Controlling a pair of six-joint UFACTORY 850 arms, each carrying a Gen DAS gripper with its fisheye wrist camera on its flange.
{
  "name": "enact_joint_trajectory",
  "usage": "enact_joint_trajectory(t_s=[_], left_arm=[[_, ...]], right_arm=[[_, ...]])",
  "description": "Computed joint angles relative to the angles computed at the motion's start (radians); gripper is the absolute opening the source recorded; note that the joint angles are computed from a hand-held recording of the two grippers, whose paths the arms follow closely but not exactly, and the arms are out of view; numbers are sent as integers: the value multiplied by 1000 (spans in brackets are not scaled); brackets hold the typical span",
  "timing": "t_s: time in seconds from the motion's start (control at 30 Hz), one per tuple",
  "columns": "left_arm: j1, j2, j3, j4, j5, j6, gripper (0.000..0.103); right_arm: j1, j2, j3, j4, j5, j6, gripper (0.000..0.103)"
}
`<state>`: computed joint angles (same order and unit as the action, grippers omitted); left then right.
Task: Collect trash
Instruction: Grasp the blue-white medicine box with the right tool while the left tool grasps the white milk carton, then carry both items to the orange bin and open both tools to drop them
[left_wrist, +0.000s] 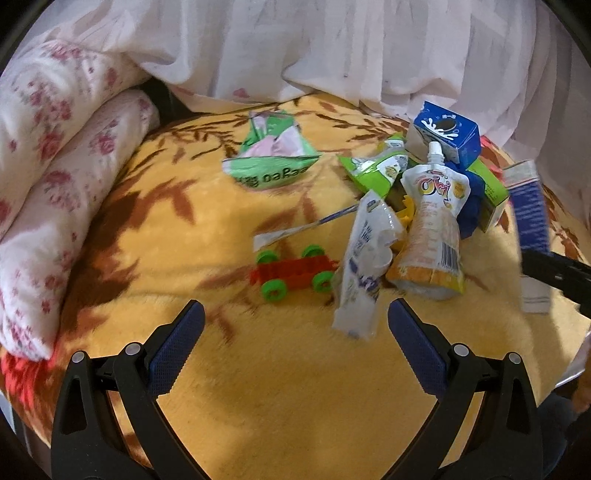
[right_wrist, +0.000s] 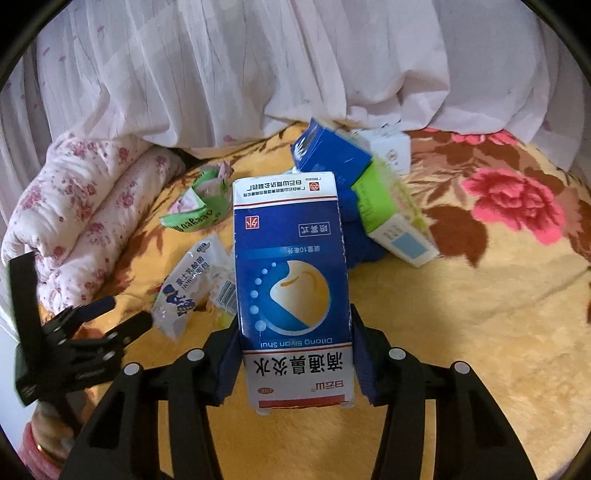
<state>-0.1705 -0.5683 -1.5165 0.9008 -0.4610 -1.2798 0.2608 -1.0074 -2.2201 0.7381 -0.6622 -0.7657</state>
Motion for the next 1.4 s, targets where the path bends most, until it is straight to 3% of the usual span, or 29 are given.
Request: enact_joint_trajectory(t_s=[0.4, 0.43, 0.47, 0.5, 0.53, 0.57, 0.67, 0.9, 1.23, 1.4], left_arm=[[-7, -96, -126, -125, -36, 182, 91], [-8, -98, -130, -129, -37, 189, 75], [-6, -101, -136, -152, -36, 213, 52], [1, -107, -145, -218, -27, 269, 43], [8, -104, -141, -278, -7, 312, 25], [17, -101, -136, -339, 16, 355, 16], [19, -80, -111, -346, 43, 356, 9], [10, 21, -17, -340, 126, 377, 6], [-43, 231, 204, -188, 214, 280, 6], [-88, 323, 337, -236, 231, 359, 6]], right_arm=[[-40, 116, 166, 122, 58, -144, 51], [-41, 122, 177, 129, 60, -152, 51], [-42, 128, 187, 134, 62, -158, 51], [-43, 133, 195, 137, 66, -162, 51], [-44, 138, 203, 141, 69, -167, 51], [-45, 144, 214, 151, 71, -176, 51], [-51, 162, 241, 180, 74, -203, 51], [-57, 212, 311, 250, 82, -286, 51], [-68, 347, 496, 381, 67, -506, 51], [-73, 418, 606, 378, 53, -592, 51]])
